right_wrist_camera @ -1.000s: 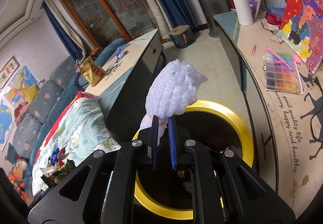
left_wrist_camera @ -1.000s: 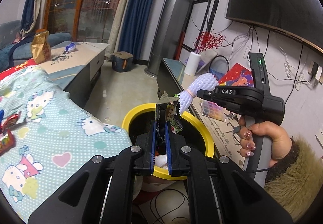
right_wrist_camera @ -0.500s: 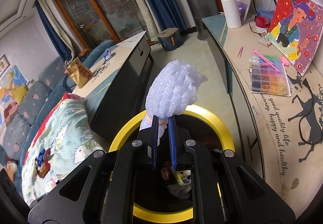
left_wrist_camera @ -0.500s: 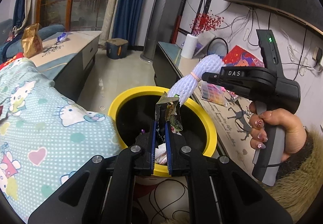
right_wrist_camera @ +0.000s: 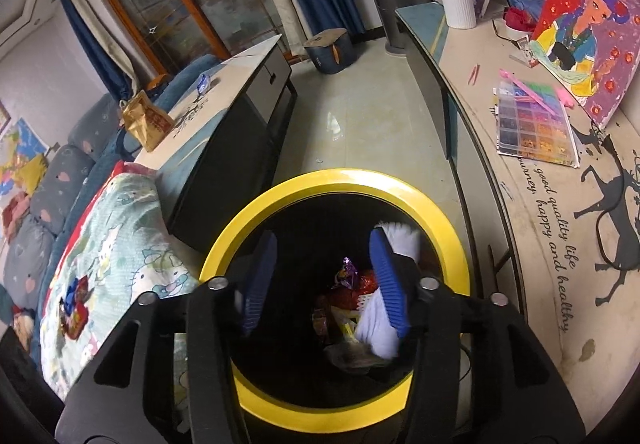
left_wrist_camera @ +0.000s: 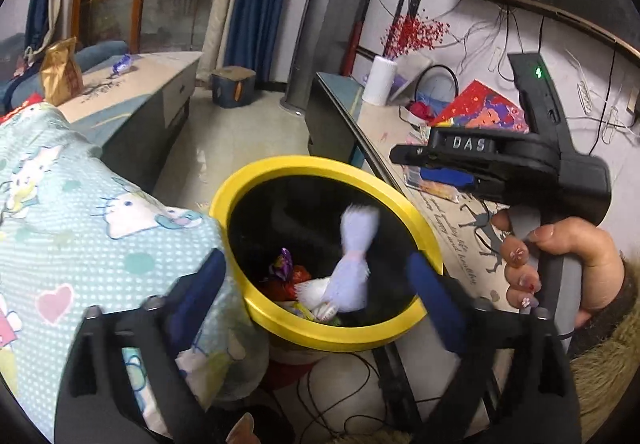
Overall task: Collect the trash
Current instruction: 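Open both tools over the yellow bin to drop the packet and net, then move both open tools back over the remaining trash on the bedspread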
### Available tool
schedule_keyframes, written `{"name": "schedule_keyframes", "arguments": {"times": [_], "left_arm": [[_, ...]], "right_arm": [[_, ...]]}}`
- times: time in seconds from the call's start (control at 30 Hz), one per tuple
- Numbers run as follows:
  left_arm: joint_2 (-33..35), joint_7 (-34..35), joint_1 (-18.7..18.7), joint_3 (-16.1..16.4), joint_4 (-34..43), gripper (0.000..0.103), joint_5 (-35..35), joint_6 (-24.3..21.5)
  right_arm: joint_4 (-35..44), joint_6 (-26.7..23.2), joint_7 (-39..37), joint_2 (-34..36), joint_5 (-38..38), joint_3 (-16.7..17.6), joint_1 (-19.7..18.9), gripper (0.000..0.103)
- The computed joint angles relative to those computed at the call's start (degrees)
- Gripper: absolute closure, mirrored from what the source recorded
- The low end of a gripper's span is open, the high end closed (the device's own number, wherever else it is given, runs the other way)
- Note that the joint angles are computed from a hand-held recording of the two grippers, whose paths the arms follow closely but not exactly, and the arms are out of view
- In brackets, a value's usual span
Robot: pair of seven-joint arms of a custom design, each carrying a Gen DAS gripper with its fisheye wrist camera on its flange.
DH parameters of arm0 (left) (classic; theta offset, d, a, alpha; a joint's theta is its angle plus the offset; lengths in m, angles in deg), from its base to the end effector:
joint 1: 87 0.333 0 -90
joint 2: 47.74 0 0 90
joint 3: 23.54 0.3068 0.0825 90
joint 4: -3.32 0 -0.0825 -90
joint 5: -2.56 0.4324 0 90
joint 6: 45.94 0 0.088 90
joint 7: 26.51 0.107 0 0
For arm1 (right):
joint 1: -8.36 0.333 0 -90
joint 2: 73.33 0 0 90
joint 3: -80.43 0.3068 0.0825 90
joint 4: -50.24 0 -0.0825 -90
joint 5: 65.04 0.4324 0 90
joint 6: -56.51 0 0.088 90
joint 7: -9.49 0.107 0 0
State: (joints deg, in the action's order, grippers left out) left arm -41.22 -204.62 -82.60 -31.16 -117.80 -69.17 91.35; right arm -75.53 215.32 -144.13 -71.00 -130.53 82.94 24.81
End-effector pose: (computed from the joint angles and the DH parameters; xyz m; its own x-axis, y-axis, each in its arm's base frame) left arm 0.6162 -0.0415 0.3440 -0.7335 -0.6443 0.2165 -0.5377 0.3551 -0.7647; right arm 0.5553 0.2324 0.3674 -0.4923 -0.7771 -0.3921 -0.4994 0.6211 -0.6040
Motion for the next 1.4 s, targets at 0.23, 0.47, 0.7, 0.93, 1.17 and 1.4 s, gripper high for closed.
{"name": "schedule_keyframes", "arguments": {"times": [0.23,0.47,0.7,0.93,1.17,1.4], "left_arm": [[-1.9,0.7,1.1,1.3,-1.1,0.008,-5.0,2.5],[-2.5,1.6,2.0,2.5,-0.3,0.008,-9.5,5.0],[-3.6,3.2,3.1,3.6,0.0,0.008,-13.7,6.1],[-3.5,1.7,4.4,4.6,1.4,0.008,-15.7,6.6],[-2.7,1.7,5.6,5.0,2.7,0.008,-17.5,7.5],[-1.7,2.5,6.9,5.2,4.3,0.008,-19.9,9.8]], "right_arm": [[1.6,0.5,-0.7,1.1,-0.8,0.2,0.9,0.056],[4.3,1.0,-2.3,2.3,-2.5,0.1,2.5,0.051],[6.6,2.5,-2.7,3.5,-5.0,-0.1,3.8,0.045],[9.1,3.9,-4.5,5.1,-5.9,-0.4,5.4,0.042],[11.0,4.8,-7.5,6.5,-4.9,-0.9,7.0,0.042],[13.6,5.9,-12.8,8.9,-2.1,-1.4,9.1,0.042]]}}
